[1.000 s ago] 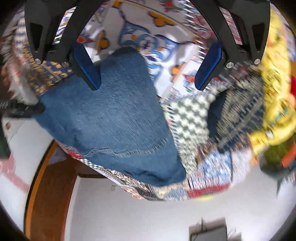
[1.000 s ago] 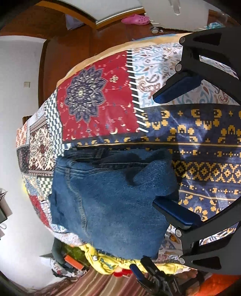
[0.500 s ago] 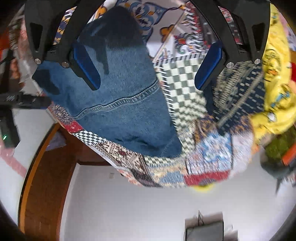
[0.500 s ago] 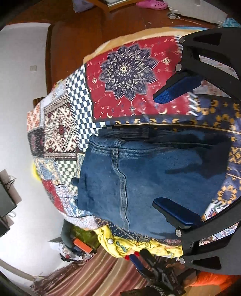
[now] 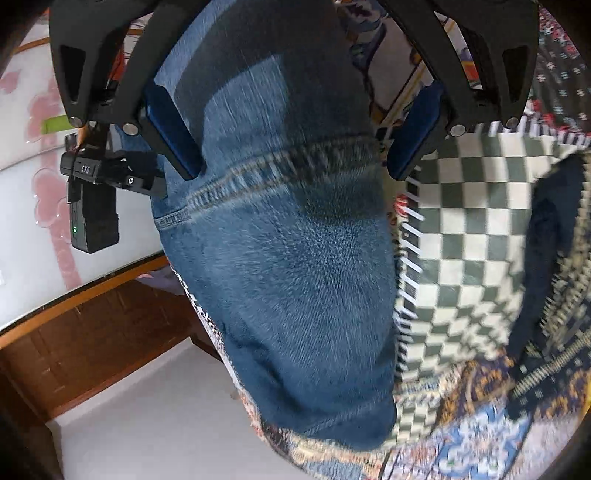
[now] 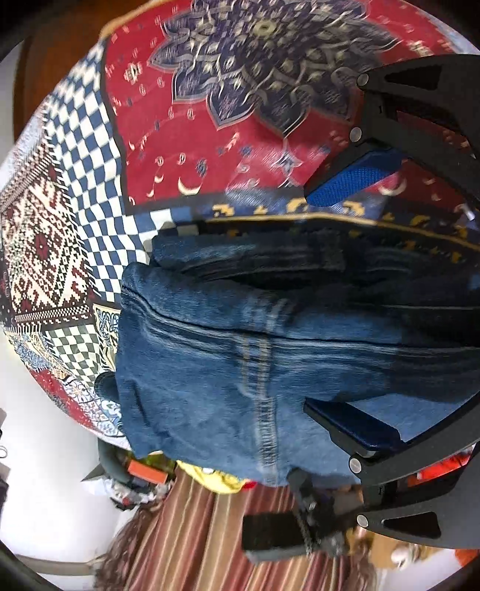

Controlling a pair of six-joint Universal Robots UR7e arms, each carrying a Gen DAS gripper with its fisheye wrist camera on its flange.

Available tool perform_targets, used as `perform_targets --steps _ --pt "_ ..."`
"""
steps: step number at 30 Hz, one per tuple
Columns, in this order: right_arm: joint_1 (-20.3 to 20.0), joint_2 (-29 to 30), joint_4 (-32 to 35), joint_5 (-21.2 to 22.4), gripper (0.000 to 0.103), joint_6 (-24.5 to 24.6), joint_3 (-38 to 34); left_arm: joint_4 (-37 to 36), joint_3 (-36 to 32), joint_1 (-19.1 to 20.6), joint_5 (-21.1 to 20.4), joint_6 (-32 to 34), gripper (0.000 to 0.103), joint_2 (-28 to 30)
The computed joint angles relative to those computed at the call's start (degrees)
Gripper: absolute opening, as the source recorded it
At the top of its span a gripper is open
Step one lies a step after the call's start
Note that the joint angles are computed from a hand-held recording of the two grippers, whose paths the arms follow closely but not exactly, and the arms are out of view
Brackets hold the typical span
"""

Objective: Fold large clothes

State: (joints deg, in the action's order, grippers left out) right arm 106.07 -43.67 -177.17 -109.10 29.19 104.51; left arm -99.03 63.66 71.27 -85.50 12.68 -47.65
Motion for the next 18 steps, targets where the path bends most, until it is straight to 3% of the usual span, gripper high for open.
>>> perform_targets --steps 5,8,13,18 --pt "-0.8 1.1 -0.5 3.5 0.101 0.8 -1.5 3.9 -3.1 1.1 -3.7 -2.5 0.102 2.5" --pt "-0.2 2.2 1.2 2.4 0.101 0.9 -3.4 5.2 -4.0 1.8 -5.0 -2.2 0.102 3.2" --pt "-0.1 2.7 1.2 4.3 0.071 3.6 -3.8 4.2 -2.9 1.7 -5.0 0.1 0.079 2.3" --pt "2.1 3.0 3.9 1.3 0.052 5.3 -5.6 0.4 1.0 0.6 -3.6 1.3 0.062 -1.0"
